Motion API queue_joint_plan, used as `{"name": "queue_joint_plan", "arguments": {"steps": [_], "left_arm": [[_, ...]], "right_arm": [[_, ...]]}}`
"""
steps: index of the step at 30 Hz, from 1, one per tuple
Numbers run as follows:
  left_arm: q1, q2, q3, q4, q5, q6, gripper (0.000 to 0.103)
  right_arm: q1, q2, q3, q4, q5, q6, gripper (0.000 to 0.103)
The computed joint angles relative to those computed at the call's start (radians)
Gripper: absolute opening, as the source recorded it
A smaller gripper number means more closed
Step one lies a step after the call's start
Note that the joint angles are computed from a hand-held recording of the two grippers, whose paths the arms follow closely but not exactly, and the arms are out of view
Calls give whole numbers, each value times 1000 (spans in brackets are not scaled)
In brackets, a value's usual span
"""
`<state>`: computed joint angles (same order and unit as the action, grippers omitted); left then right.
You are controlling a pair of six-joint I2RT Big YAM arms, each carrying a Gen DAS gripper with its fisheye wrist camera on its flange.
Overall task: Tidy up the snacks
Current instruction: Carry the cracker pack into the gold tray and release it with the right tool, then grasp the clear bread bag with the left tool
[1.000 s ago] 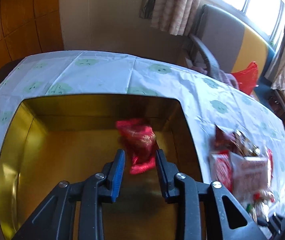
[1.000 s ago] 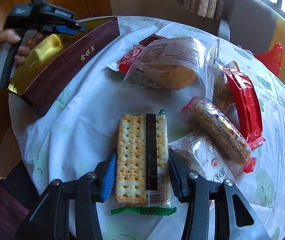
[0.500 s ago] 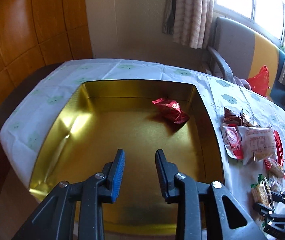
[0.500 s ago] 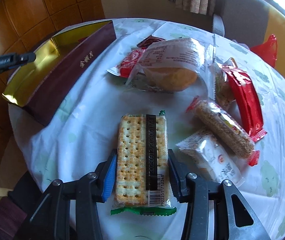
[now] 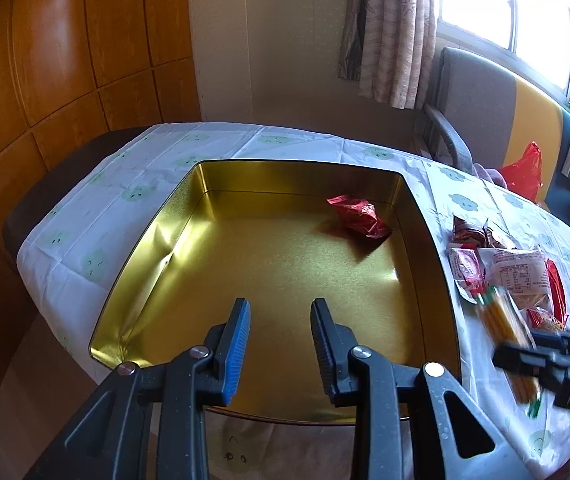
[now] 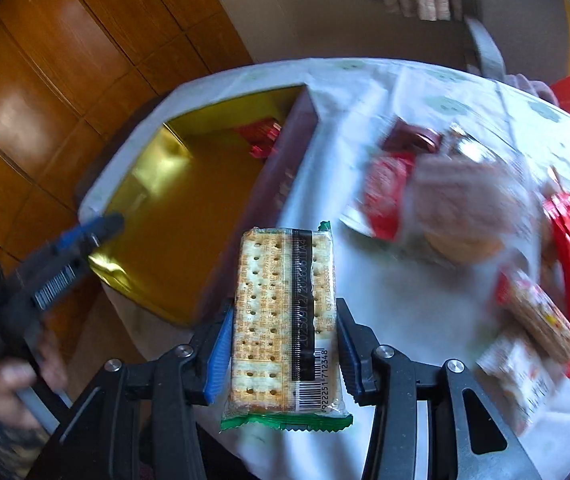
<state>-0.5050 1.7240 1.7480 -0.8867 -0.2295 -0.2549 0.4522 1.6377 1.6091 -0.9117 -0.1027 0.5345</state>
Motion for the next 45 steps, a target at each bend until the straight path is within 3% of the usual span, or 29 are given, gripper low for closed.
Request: {"name": "queue_joint_plan", "arguments": {"steps": [4,15,20,23,32,39,45], "left_arm": [[6,-9,-16,8,2,-4,32],[31,-12,-34,16,16,-36,32],[36,-3,-30,6,21,-42,32],[35,3,-28,0,25,-42,32],[20,-4,-39,16,69,-10,32],[-16,2,-18,26,161,125,38],[-67,33,40,8,225,300,60]], "right_arm": [[9,71,117,-16,-17,41,47],[27,302,451,-142,66,105,47],[26,361,519,-163,88,108,55],[32,337,477,-114,105,94,69],[61,166,243,43,232,44,72],[51,-21,-11,97,305,119,77],[17,-167,-197,74,332,199,78]]}}
